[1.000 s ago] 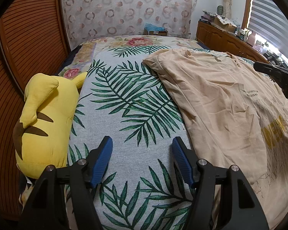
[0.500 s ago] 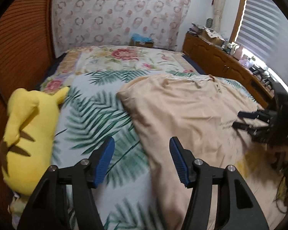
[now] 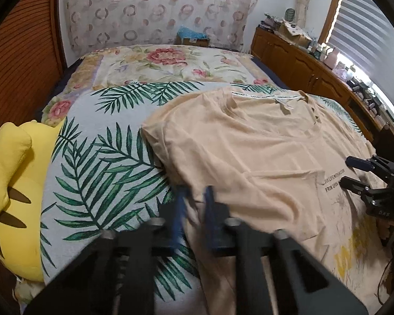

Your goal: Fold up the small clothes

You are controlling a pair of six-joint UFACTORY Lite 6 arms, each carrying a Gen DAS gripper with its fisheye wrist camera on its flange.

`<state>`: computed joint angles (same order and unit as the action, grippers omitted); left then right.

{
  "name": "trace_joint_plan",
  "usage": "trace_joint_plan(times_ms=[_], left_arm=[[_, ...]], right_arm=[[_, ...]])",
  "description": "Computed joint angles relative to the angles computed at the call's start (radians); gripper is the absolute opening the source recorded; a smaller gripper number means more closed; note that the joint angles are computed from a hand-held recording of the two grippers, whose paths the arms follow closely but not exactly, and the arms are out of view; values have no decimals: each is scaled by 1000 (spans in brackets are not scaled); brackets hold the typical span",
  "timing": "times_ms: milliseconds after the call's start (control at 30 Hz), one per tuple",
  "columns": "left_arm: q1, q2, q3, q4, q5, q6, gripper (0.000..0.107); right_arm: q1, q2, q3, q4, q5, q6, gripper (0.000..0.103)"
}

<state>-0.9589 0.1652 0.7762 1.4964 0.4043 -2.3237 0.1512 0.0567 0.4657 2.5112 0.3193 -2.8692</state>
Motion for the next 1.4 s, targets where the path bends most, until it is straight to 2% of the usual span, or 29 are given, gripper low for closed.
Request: trace_joint_plan(times_ms=[33,133,267,333,400,567,600,700,733,800,900,1033,1400], left_arm=[[1,-14,-14,13,3,-14,0],[-9,-94,-62,-64,80,57,0],[39,-174,-121,-101,87,118,0],[66,-193,-141,-94,61,128,0],[61,-197,-151,-118,83,144,1],[14,-238,-195,-117,122,111,14],[-11,-245,-196,-122,138,115,20],[-85,-260,-194,-138,179,103,30],[-117,-254,-184,-152,199,103,35],[-183,-220,-152,-177,230,109,38],[-201,-171,-112,-191,191,118,41],[-227,-82,-49,-183,163,103,42],[-271,51,40,-220,187,144,45]], right_arm=[[-3,0,1,-14,0,14,61],[-3,-1,3,-17,-2,19,61],[-10,2,6,-29,-1,25,62],[-11,1,4,-28,0,22,62],[-10,-1,4,-28,-1,23,62],[-15,0,5,-29,0,21,63],[-15,0,5,-29,0,21,63],[-16,0,4,-30,1,21,64],[-18,1,5,-33,1,23,64],[-17,0,4,-31,1,21,64],[-21,1,5,-41,2,28,64],[-20,1,4,-35,3,22,64],[-20,1,2,-32,5,18,64]])
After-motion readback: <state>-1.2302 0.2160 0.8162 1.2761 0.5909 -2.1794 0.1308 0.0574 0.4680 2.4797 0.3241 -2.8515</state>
